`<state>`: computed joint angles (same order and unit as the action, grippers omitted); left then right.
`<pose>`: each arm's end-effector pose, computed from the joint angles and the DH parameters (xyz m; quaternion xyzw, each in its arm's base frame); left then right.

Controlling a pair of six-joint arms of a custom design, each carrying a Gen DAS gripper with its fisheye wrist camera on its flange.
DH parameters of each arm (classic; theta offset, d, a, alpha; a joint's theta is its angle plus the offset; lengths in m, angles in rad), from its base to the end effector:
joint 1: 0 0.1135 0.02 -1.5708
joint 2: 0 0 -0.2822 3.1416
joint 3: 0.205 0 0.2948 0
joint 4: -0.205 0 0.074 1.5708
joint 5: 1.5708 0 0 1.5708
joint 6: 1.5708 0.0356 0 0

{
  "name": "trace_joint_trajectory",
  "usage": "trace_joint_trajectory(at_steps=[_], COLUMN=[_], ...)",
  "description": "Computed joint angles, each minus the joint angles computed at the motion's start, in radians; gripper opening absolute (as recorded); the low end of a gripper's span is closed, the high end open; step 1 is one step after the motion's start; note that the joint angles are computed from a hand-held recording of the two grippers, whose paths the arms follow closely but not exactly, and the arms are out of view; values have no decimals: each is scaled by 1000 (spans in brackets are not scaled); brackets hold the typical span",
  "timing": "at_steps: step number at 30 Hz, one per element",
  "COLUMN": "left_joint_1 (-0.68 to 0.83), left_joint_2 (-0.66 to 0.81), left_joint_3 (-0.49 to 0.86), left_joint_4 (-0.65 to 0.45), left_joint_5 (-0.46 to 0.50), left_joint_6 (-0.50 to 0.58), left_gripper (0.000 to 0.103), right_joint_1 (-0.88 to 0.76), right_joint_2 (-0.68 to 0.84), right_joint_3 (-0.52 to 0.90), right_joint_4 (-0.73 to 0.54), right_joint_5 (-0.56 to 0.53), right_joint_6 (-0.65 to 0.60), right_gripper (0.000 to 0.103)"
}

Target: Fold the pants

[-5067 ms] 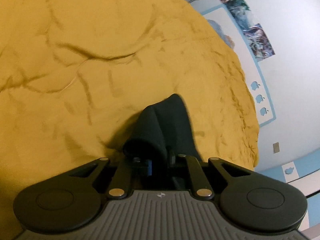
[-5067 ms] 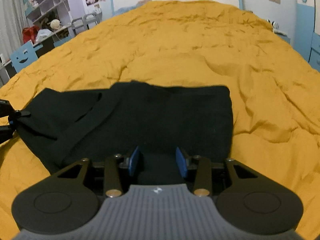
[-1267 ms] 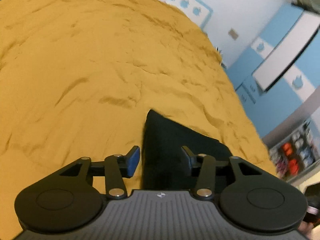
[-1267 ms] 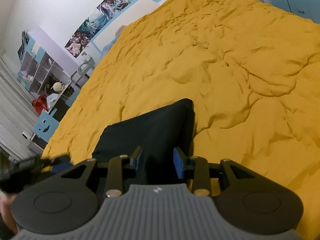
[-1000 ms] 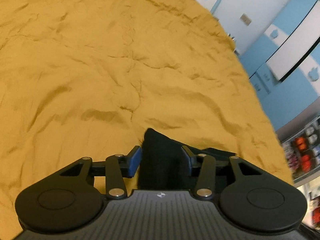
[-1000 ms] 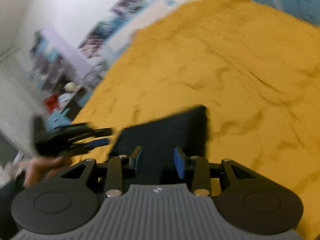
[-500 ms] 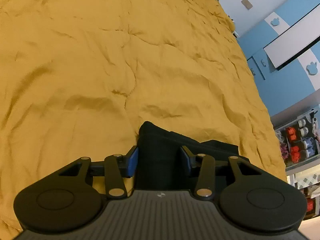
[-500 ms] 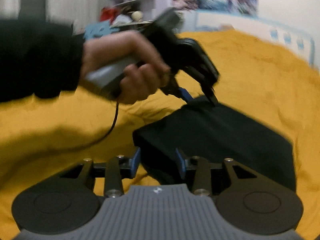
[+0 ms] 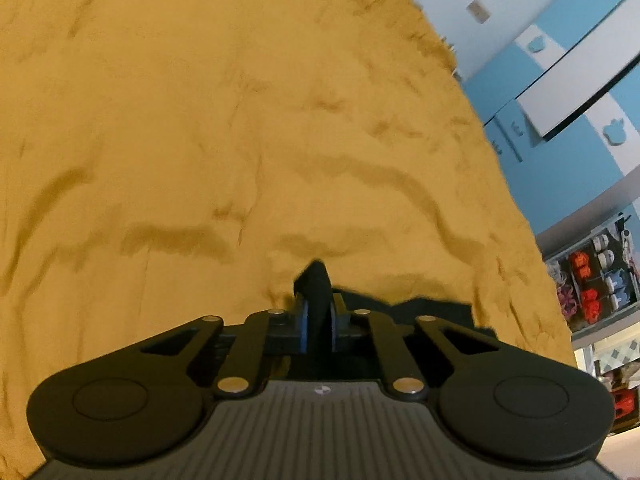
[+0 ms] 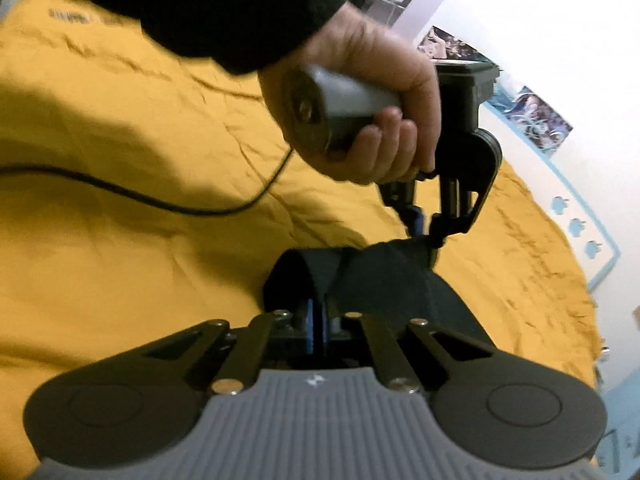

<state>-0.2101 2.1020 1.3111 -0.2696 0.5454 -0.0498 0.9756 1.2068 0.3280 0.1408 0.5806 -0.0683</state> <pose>0.4456 -0.1139 0.1027 0.1424 0.9234 -0.2899 0.2072 0.1433 0.1767 0.1235 -0.3365 0.8173 -0.0655 0.4631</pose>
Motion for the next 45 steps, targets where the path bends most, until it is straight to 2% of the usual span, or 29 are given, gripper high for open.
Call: trace_joint_trajectory(at_steps=[4,5,7,8,9,11,14,16,18,20,22,25,27,29,30,32,34,36,38,39,42,43,45], left_joint_1=[-4,2,19,28,36,49,96,131,176,193,170,124,120,126,131,145,193,218,214,203,184,182,175], left_joint_2=[14,10,-3,-10,-24,-74,-165,-232,-288,-330,-355,-346,-333,-355,-380,-422,-424,-419,-389,-364,-347,-358,-391], left_joint_3=[-19,-38,-74,-84,-97,-151,-270,-359,-448,-514,-553,-568,-570,-584,-600,-623,-623,-620,-611,-600,-612,-615,-622], left_joint_4=[95,142,233,252,260,277,278,252,218,210,205,224,228,218,216,210,213,220,221,215,214,207,189], left_joint_5=[-46,-44,-33,-36,-49,-79,-4,55,156,192,160,81,72,95,104,154,246,257,213,169,123,106,72], left_joint_6=[-94,-126,-197,-224,-233,-210,-136,-93,-57,-12,45,36,16,14,25,31,24,13,21,25,52,71,95], left_gripper=[7,4,4,4,6,8,24,28,31,33,33,33,25,16,14,9,8,8,8,8,11,14,21], right_joint_1=[-31,-25,-4,7,16,12,-57,-133,-225,-343,-498,-733,-906,-1127,-1219,-1265,-1283,-1331,-1304,-1284,-1079,-1014,-984], right_joint_2=[35,30,-20,-51,-77,-193,-454,-647,-788,-891,-926,-914,-882,-847,-856,-921,-945,-952,-891,-866,-823,-851,-902], right_joint_3=[-14,-17,-31,-39,-52,-87,-126,-139,-141,-137,-125,-126,-139,-166,-179,-185,-179,-181,-179,-169,-137,-125,-116], right_joint_4=[19,22,8,-8,-5,-44,-182,-308,-424,-527,-597,-647,-679,-694,-703,-738,-717,-707,-684,-719,-724,-750,-777], right_joint_5=[-60,-54,-31,-24,-14,-34,-85,-116,-152,-206,-298,-482,-643,-901,-1013,-1066,-1103,-1187,-1191,-1162,-904,-817,-771], right_joint_6=[6,8,12,17,14,18,76,138,195,246,324,441,471,465,454,451,480,506,519,492,454,458,464], right_gripper=[0,0,0,5,6,30,35,37,40,48,48,48,47,14,9,4,4,4,5,7,22,34,34])
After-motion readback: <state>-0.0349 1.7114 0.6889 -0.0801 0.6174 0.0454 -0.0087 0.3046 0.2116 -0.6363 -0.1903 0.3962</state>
